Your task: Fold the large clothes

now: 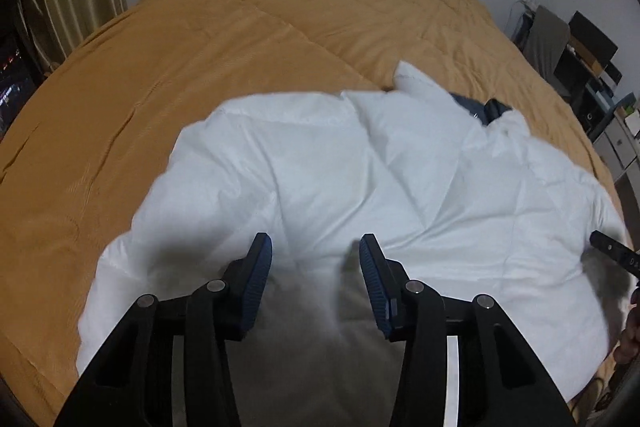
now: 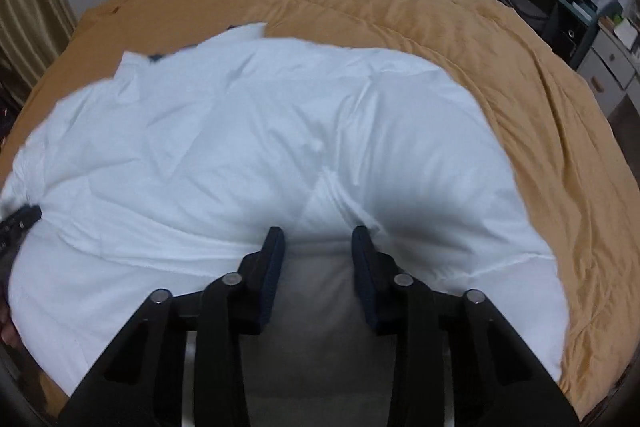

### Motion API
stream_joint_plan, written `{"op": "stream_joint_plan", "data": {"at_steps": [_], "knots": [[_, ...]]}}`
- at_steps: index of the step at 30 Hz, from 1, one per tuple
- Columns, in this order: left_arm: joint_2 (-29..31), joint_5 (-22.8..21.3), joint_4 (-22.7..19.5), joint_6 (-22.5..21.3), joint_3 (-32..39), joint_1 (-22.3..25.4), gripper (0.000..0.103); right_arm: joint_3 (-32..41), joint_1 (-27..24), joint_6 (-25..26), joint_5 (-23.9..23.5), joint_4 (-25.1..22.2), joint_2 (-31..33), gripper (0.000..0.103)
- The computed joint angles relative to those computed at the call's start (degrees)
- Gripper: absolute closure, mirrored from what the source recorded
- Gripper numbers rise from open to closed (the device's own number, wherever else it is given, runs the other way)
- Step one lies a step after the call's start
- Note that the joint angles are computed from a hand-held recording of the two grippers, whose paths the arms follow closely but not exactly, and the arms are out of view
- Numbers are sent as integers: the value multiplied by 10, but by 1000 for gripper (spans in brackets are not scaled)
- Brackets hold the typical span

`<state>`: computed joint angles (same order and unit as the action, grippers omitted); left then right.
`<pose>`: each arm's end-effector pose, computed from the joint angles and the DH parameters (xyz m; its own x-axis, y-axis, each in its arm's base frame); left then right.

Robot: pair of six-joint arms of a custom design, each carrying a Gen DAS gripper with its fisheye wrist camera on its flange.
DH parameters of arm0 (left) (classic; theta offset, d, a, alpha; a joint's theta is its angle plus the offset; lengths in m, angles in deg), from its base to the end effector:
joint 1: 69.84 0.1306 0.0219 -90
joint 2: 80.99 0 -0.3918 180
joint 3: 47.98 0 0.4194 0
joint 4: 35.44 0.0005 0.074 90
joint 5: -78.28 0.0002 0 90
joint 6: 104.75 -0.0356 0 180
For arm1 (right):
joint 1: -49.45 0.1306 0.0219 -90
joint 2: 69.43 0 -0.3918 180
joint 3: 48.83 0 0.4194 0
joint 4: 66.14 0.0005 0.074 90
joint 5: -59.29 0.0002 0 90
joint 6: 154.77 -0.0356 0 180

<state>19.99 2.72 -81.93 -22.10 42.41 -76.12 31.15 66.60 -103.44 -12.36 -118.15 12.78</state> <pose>0.5631 -0.0714 0.3470 -0.7968 0.2123 -0.5658 0.3454 0.9282 -0.1381 0.4341 0.1217 0.4149 -0.6704 0.4138 -0.6159 0.4032 0.9000 0.1657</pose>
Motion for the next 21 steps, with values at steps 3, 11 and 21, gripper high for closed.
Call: {"op": "stream_joint_plan", "data": {"at_steps": [3,11,21], "knots": [[33,-3,-10,-43,60,-38,56,68,8,47,15,-1,41,65],[207,-84,-83,-52,236,-51,41,228,-48,52,-41,-91,210,57],[149,-50,-42,89,208,51,43,120,-93,-8,6,-69,94,55]]}}
